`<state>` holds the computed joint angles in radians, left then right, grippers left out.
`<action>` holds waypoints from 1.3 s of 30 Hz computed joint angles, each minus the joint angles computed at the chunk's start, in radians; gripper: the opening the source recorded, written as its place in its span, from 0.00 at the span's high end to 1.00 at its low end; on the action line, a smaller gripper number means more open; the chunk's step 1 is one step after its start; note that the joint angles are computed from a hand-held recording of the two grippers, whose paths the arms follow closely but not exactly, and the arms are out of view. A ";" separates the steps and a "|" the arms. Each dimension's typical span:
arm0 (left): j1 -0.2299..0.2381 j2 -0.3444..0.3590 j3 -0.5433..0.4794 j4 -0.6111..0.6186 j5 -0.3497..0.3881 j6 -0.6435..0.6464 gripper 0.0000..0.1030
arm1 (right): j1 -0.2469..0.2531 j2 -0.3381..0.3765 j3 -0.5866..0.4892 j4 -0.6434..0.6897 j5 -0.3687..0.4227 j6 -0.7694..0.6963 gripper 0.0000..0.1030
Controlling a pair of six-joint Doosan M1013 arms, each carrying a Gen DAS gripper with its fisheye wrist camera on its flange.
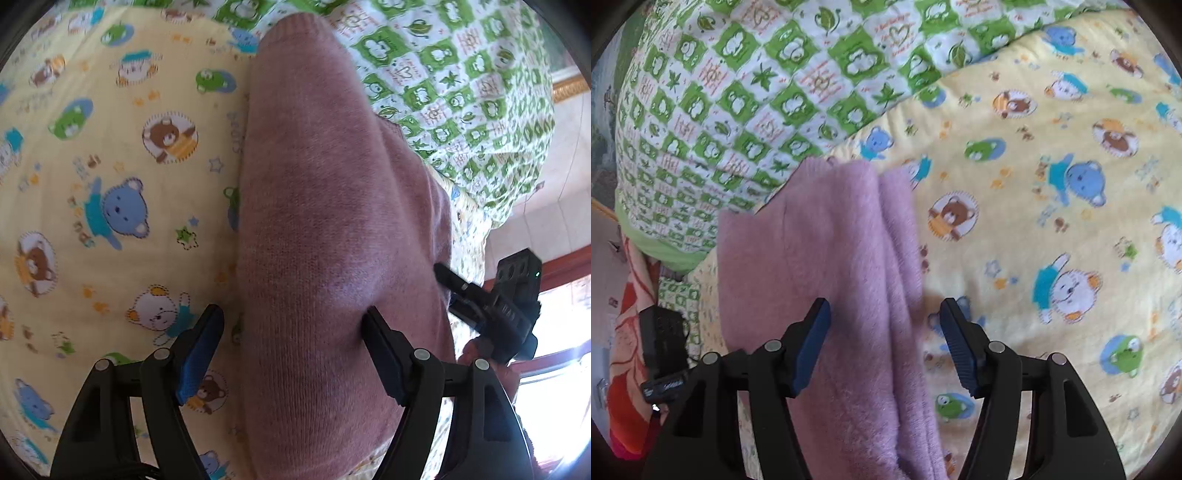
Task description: Fold small clothes
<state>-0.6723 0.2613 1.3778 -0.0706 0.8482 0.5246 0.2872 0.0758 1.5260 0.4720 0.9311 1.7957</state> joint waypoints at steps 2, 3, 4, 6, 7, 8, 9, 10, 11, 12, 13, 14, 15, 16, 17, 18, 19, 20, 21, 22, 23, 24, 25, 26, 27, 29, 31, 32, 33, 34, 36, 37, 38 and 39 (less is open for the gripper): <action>0.001 0.003 0.008 -0.010 -0.024 0.000 0.27 | 0.007 0.004 0.002 -0.008 0.009 -0.010 0.39; 0.001 0.005 0.011 -0.021 -0.042 0.009 0.31 | 0.008 0.004 0.005 -0.008 0.004 -0.014 0.39; 0.004 0.006 0.016 -0.041 -0.064 0.024 0.38 | 0.007 0.005 0.007 -0.001 0.002 -0.021 0.39; 0.001 0.012 0.011 -0.031 -0.069 0.020 0.43 | 0.003 0.012 0.007 0.033 0.008 -0.042 0.44; -0.002 0.017 0.002 -0.018 -0.065 0.015 0.47 | -0.001 0.015 0.009 0.066 0.016 -0.061 0.50; -0.005 0.017 -0.001 -0.006 -0.064 0.014 0.49 | -0.005 0.022 0.007 0.100 0.025 -0.070 0.59; -0.008 0.014 -0.001 0.005 -0.067 0.012 0.53 | -0.006 0.022 0.009 0.116 0.023 -0.074 0.68; -0.011 0.011 -0.001 0.013 -0.071 0.010 0.56 | -0.004 0.019 0.008 0.115 0.021 -0.076 0.71; -0.014 0.009 -0.003 0.019 -0.073 0.009 0.57 | 0.002 0.018 0.003 0.099 0.019 -0.069 0.73; -0.018 0.004 -0.005 0.031 -0.074 0.005 0.58 | 0.008 0.014 -0.001 0.086 0.015 -0.062 0.74; -0.021 -0.001 -0.004 0.037 -0.074 0.003 0.59 | 0.013 0.008 -0.002 0.080 0.010 -0.059 0.75; -0.024 -0.008 -0.002 0.043 -0.073 0.002 0.59 | 0.023 0.004 -0.007 0.075 0.002 -0.052 0.75; -0.028 -0.015 -0.001 0.054 -0.070 -0.007 0.60 | 0.027 -0.001 -0.007 0.077 -0.003 -0.051 0.75; -0.032 -0.026 0.002 0.065 -0.067 -0.014 0.60 | 0.033 -0.008 -0.008 0.085 -0.009 -0.051 0.76; -0.036 -0.036 0.007 0.078 -0.066 -0.022 0.60 | 0.038 -0.013 -0.009 0.092 -0.012 -0.054 0.76; -0.042 -0.051 0.014 0.100 -0.066 -0.038 0.60 | 0.045 -0.017 -0.010 0.093 -0.014 -0.055 0.76; -0.047 -0.066 0.023 0.119 -0.067 -0.057 0.60 | 0.057 -0.021 -0.015 0.093 -0.016 -0.056 0.76; -0.051 -0.082 0.036 0.134 -0.072 -0.078 0.60 | 0.067 -0.023 -0.017 0.097 -0.020 -0.057 0.76; -0.057 -0.106 0.056 0.153 -0.078 -0.104 0.60 | 0.075 -0.027 -0.016 0.107 -0.026 -0.058 0.76; -0.060 -0.126 0.075 0.165 -0.081 -0.121 0.60 | 0.085 -0.032 -0.014 0.127 -0.036 -0.063 0.76; -0.063 -0.144 0.089 0.178 -0.079 -0.139 0.60 | 0.091 -0.035 -0.010 0.140 -0.043 -0.067 0.76; -0.069 -0.165 0.106 0.198 -0.071 -0.161 0.60 | 0.104 -0.036 -0.008 0.154 -0.054 -0.069 0.76; -0.076 -0.184 0.122 0.220 -0.060 -0.182 0.60 | 0.120 -0.033 -0.010 0.164 -0.061 -0.069 0.76; -0.082 -0.198 0.131 0.238 -0.044 -0.200 0.60 | 0.132 -0.033 -0.008 0.176 -0.064 -0.073 0.76; -0.089 -0.214 0.142 0.260 -0.026 -0.224 0.60 | 0.142 -0.032 -0.006 0.186 -0.066 -0.078 0.76; -0.102 -0.248 0.171 0.292 -0.005 -0.266 0.60 | 0.170 -0.024 -0.005 0.209 -0.070 -0.081 0.76; -0.115 -0.282 0.202 0.322 0.013 -0.318 0.60 | 0.193 -0.014 -0.004 0.229 -0.074 -0.084 0.76; -0.121 -0.308 0.228 0.333 0.021 -0.343 0.60 | 0.207 -0.008 -0.003 0.241 -0.074 -0.087 0.76; -0.125 -0.321 0.241 0.341 0.027 -0.366 0.60 | 0.216 -0.003 -0.004 0.248 -0.072 -0.088 0.76; -0.129 -0.332 0.255 0.346 0.031 -0.384 0.60 | 0.229 0.006 -0.007 0.253 -0.066 -0.089 0.76; -0.134 -0.365 0.299 0.355 0.026 -0.421 0.60 | 0.244 0.016 -0.008 0.253 -0.055 -0.088 0.76; -0.134 -0.375 0.314 0.355 0.021 -0.432 0.60 | 0.254 0.025 -0.013 0.248 -0.047 -0.088 0.76; -0.133 -0.381 0.327 0.351 0.015 -0.439 0.60 | 0.262 0.037 -0.024 0.238 -0.040 -0.081 0.76; -0.131 -0.384 0.340 0.345 0.010 -0.446 0.60 | 0.265 0.043 -0.026 0.236 -0.036 -0.079 0.76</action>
